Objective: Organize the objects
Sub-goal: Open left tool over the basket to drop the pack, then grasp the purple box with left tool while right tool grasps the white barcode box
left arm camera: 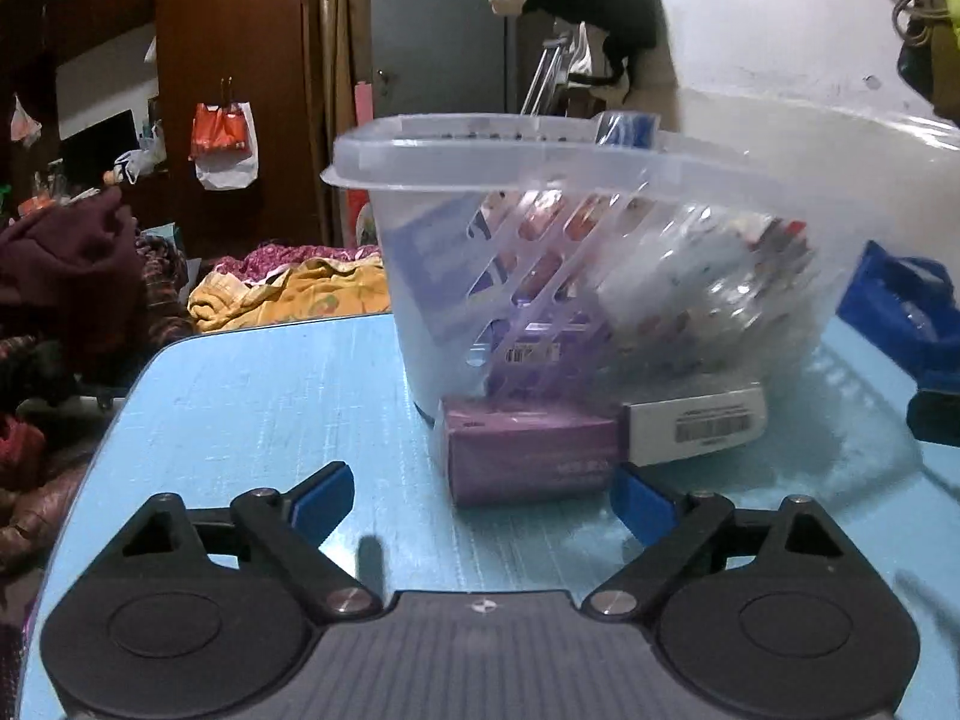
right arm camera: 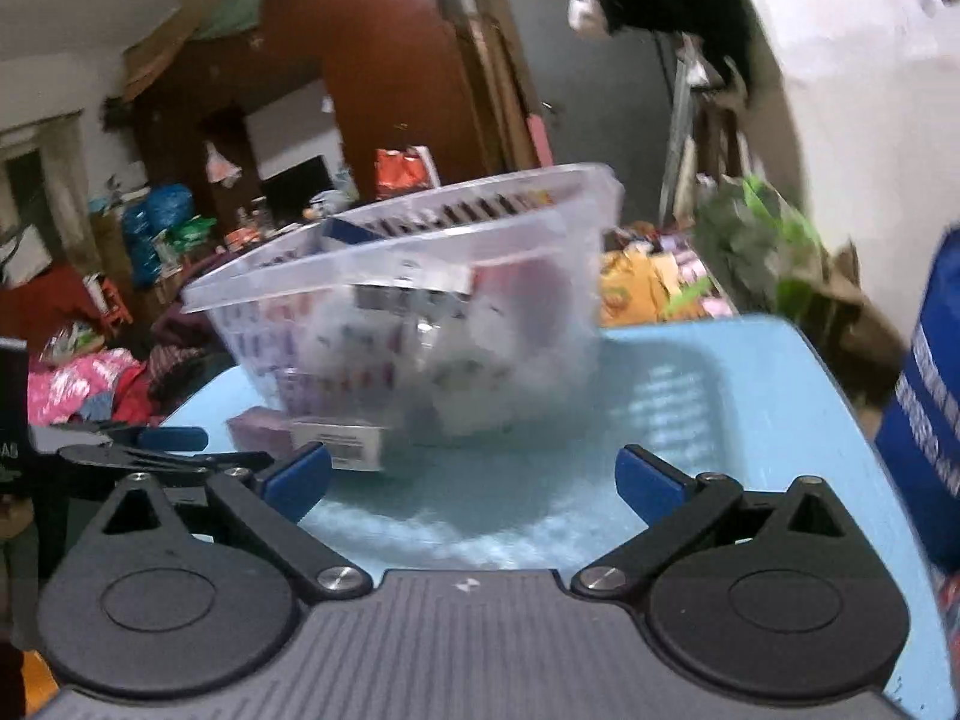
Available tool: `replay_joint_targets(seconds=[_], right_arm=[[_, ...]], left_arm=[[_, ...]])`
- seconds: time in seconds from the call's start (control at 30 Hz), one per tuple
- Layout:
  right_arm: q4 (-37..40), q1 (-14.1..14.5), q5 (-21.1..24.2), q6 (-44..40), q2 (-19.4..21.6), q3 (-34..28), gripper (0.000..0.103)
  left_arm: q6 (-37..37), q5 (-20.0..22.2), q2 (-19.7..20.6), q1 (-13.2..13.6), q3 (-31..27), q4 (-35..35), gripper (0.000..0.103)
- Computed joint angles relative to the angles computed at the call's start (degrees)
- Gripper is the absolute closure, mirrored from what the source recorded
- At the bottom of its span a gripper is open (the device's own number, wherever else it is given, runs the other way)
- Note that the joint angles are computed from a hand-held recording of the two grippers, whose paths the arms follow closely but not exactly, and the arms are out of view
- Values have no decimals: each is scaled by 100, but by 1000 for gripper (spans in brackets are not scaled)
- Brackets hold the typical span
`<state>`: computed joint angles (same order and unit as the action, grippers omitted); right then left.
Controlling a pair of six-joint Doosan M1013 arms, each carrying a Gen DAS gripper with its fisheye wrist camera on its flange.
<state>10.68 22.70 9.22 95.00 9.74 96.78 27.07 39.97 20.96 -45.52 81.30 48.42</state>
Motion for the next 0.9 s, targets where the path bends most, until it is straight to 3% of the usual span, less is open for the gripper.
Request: replay_joint_targets(seconds=[0.13,0.23,0.27,0.3,0.4,0.43,0.47,0.77,0.83,0.87,0.9], right_arm=[[-385,1,83,489,-6,39,0],[-1459,71,65,1539,-13,97,0],[-1418,77,82,1522,-6,101,0],[-1223,83,136,1339,26,63,0],[-940,142,361,951,143,-94,0],[-1095,181,471,1050,195,-177,0],[-1161,224,563,1054,258,-270,0],[-1942,532,1250,1630,705,-919,0],[-1954,541,1211,1585,688,-890,18],[-1963,532,1071,1593,632,-800,45],[-1701,509,1005,1339,602,-751,50]], left_arm=[[363,27,135,31,-191,-490,8],[469,245,258,-21,-374,-494,10],[436,258,261,-30,-378,-460,13],[349,265,236,-49,-335,-357,24],[-130,232,101,-22,-145,-172,27],[-297,99,33,4,-37,-129,36],[-406,-13,-34,31,65,-102,38],[-828,-447,-241,236,399,-82,41],[-773,-441,-251,198,416,-83,41],[-760,-481,-275,193,448,-94,41],[-746,-536,-290,196,472,-105,44]])
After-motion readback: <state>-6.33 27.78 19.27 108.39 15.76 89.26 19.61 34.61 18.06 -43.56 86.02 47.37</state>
